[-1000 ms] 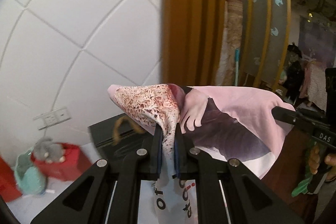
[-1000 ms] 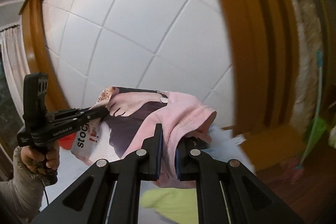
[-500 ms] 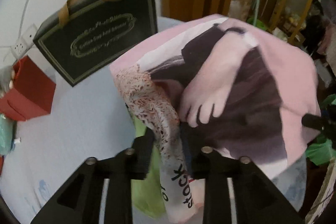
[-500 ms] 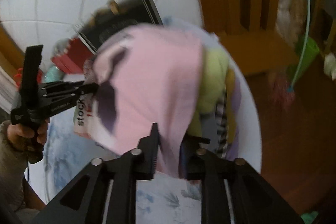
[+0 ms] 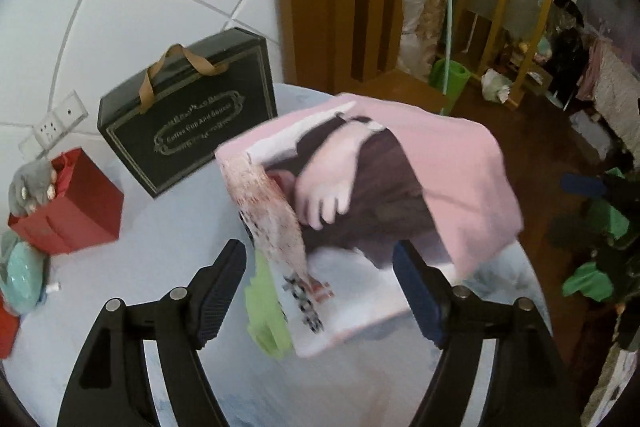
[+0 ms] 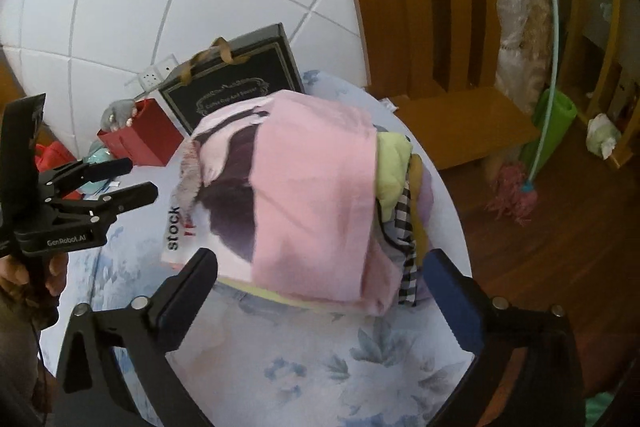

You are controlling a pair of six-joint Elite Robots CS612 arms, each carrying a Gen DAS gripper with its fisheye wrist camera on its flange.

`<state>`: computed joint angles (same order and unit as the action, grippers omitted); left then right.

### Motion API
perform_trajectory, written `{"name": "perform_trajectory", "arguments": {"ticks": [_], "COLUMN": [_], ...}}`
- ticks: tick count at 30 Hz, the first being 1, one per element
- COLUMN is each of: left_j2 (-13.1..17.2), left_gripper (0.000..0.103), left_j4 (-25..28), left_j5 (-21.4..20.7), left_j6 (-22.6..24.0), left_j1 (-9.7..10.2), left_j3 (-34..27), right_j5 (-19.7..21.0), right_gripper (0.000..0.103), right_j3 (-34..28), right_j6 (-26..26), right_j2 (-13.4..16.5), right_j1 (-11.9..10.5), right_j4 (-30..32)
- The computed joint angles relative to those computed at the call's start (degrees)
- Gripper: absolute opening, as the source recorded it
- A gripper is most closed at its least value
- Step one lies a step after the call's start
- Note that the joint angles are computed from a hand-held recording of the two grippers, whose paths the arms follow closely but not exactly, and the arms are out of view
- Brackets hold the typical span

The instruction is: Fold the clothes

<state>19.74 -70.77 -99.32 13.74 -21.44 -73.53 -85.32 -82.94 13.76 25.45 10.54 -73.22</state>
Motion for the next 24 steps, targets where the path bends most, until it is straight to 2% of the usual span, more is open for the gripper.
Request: {"name": "perform_trajectory", "arguments": {"ticks": [4, 8, 24], "left_j2": [1.4, 2.8, 3.3], "left_gripper": [0.077, 0.077, 0.077], "left_j4": [1.3, 0.8, 0.6], "left_j5": [0.0, 1.7, 4.1], "left_j6": [0.0, 0.9, 1.0], "left_j1": [-0.52, -1.35, -2.07], "left_j3": [-3.5, -6.7, -7.2], "right_j5": [-1.9, -2.6, -2.7], "right_gripper": [0.103, 0.103, 0.103], "right_j3": [-0.6, -1.0, 0.1], "right_j6": [-0.4, -0.3, -0.1], "right_j2": [0.0, 0.2, 0.2], "right_j1": [1.0, 1.7, 1.9], "right_j4": [0.8, 1.4, 1.9]}}
